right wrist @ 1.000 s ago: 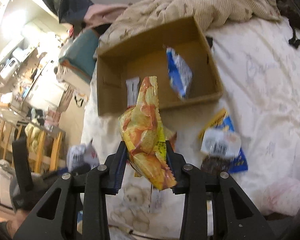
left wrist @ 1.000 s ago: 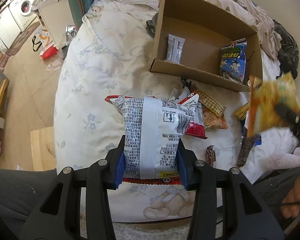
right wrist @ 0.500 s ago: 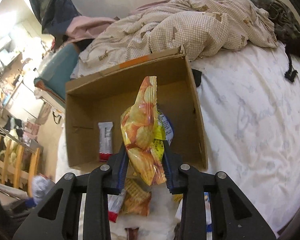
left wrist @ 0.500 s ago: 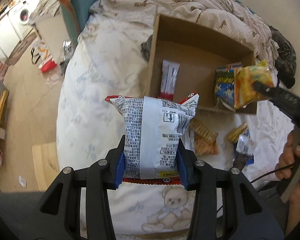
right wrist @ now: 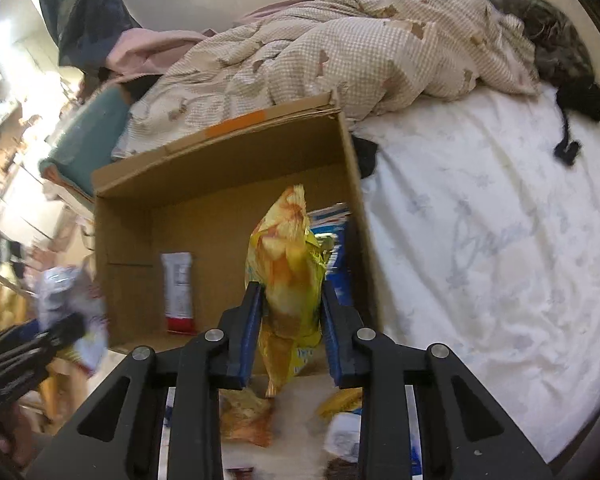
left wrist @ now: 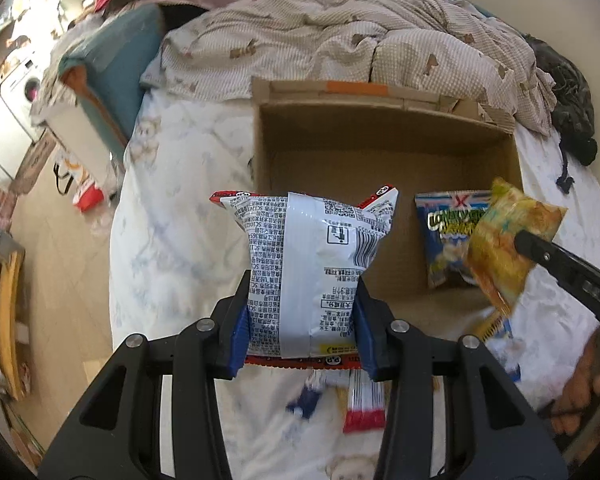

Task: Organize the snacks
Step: 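Lower both bags into the box and open both grippers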

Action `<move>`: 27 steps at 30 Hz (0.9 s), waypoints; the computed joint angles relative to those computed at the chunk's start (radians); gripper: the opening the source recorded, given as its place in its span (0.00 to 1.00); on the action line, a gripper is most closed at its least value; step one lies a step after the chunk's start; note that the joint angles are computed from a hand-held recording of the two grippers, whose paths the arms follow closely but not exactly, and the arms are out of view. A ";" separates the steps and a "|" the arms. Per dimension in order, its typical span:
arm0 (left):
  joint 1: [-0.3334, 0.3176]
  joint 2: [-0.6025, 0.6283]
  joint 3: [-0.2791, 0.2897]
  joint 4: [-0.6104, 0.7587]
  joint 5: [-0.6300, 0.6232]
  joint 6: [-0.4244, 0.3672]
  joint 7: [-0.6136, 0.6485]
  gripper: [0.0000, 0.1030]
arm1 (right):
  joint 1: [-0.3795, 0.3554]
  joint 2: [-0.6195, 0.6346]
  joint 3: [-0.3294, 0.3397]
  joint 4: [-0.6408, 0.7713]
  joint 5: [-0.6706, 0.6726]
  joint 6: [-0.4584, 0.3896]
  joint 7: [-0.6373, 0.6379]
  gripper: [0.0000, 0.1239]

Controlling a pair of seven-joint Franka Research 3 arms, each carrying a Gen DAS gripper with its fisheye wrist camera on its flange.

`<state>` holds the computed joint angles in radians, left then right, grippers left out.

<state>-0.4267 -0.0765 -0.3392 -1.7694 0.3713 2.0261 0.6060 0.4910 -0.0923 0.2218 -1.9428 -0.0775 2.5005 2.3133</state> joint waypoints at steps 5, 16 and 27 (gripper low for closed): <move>0.007 0.029 0.007 -0.011 0.042 0.060 -0.025 0.38 | 0.012 0.041 -0.016 0.016 0.139 0.069 -0.087 0.24; 0.001 0.067 0.013 -0.013 0.045 0.089 -0.007 0.39 | 0.053 0.182 -0.023 0.140 0.280 0.071 -0.239 0.17; -0.002 0.074 0.017 -0.012 0.040 0.095 -0.002 0.40 | 0.073 0.194 -0.053 0.159 0.182 0.027 -0.156 0.17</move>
